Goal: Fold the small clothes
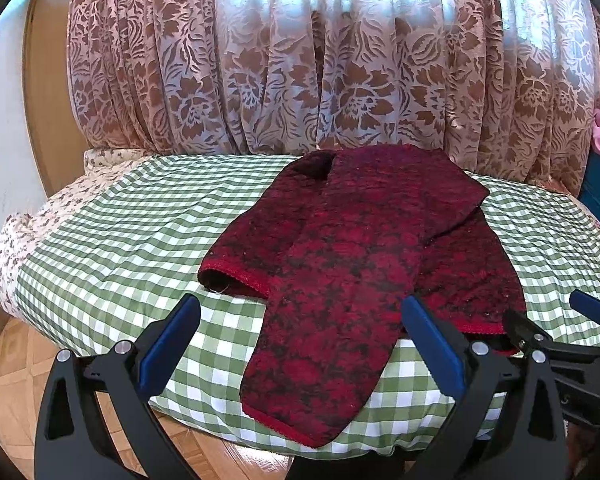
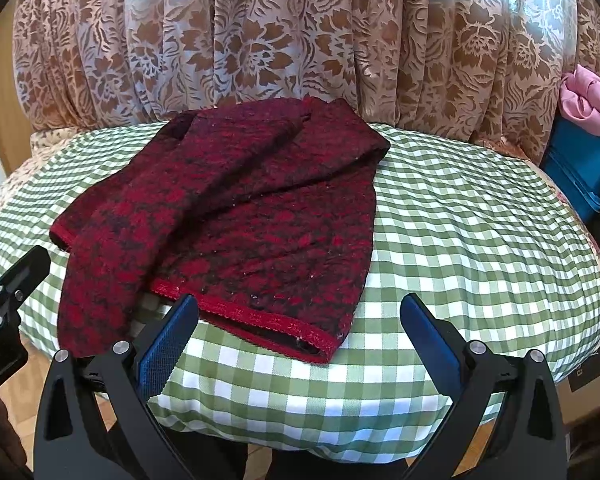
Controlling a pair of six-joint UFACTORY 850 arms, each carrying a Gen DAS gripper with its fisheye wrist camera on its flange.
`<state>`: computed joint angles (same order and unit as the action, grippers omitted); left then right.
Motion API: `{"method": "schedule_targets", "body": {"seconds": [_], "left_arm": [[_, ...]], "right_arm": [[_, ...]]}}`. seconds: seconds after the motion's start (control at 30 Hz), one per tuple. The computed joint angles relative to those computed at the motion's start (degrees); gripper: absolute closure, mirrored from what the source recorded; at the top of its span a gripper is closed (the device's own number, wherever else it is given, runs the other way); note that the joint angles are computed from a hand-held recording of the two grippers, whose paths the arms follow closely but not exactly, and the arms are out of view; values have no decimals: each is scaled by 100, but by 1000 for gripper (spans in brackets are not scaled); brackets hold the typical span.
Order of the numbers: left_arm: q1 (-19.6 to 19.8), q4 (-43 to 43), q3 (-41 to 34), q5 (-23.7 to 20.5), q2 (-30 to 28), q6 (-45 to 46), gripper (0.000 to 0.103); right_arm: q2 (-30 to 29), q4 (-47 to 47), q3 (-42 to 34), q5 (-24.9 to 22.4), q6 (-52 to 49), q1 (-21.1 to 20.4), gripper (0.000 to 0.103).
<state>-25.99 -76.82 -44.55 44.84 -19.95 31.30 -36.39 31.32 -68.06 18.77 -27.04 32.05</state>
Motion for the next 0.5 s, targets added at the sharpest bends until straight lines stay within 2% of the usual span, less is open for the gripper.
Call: {"method": "schedule_targets", "body": {"seconds": [0.5], "left_arm": [[-67, 96, 20, 124, 36, 59, 2]], "right_arm": [[37, 119, 2, 138, -138, 26, 3]]}}
